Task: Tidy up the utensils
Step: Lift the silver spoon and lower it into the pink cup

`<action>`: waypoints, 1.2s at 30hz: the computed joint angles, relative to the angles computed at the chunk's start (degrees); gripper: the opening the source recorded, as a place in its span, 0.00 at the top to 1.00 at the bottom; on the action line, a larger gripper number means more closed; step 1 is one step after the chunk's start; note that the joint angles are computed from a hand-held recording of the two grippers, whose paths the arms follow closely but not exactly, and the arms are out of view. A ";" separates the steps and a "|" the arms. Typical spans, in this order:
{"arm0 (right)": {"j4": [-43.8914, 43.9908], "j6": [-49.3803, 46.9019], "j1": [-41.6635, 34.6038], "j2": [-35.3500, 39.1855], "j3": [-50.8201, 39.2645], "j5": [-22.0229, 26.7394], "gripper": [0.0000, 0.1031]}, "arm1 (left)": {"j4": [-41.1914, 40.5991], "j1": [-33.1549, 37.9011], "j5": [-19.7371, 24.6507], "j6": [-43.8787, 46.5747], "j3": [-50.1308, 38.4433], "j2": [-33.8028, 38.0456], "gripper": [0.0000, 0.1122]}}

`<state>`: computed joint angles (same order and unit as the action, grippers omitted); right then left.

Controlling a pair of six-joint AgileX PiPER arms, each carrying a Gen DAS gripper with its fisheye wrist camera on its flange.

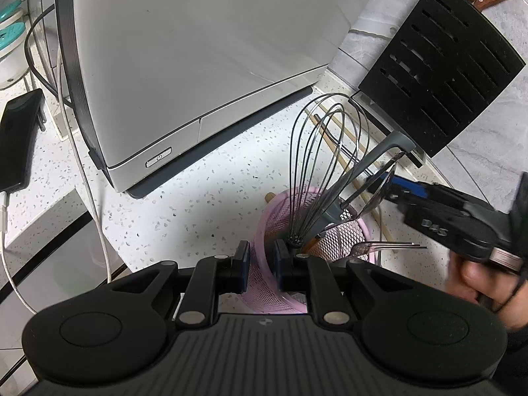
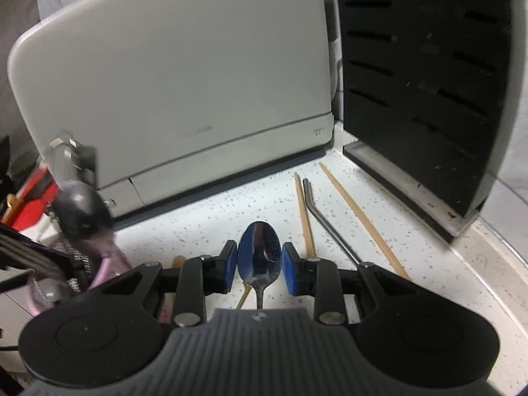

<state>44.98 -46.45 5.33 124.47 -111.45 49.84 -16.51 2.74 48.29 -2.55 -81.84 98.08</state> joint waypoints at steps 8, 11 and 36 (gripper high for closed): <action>6.45 -4.86 -2.96 -4.88 4.96 1.73 0.73 | 1.44 -0.64 -0.02 -1.66 -0.24 0.10 0.86; 7.96 -6.64 -3.60 -6.51 6.42 2.03 0.73 | 2.15 -0.95 -0.02 -2.39 -0.37 0.13 0.86; 18.02 -11.28 -5.57 -14.56 7.74 8.21 0.73 | 3.20 -1.20 0.19 -2.87 -0.77 0.38 0.86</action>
<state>63.01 -57.73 -0.24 109.91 -103.71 58.05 -13.31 1.54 48.48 -5.42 -82.61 98.45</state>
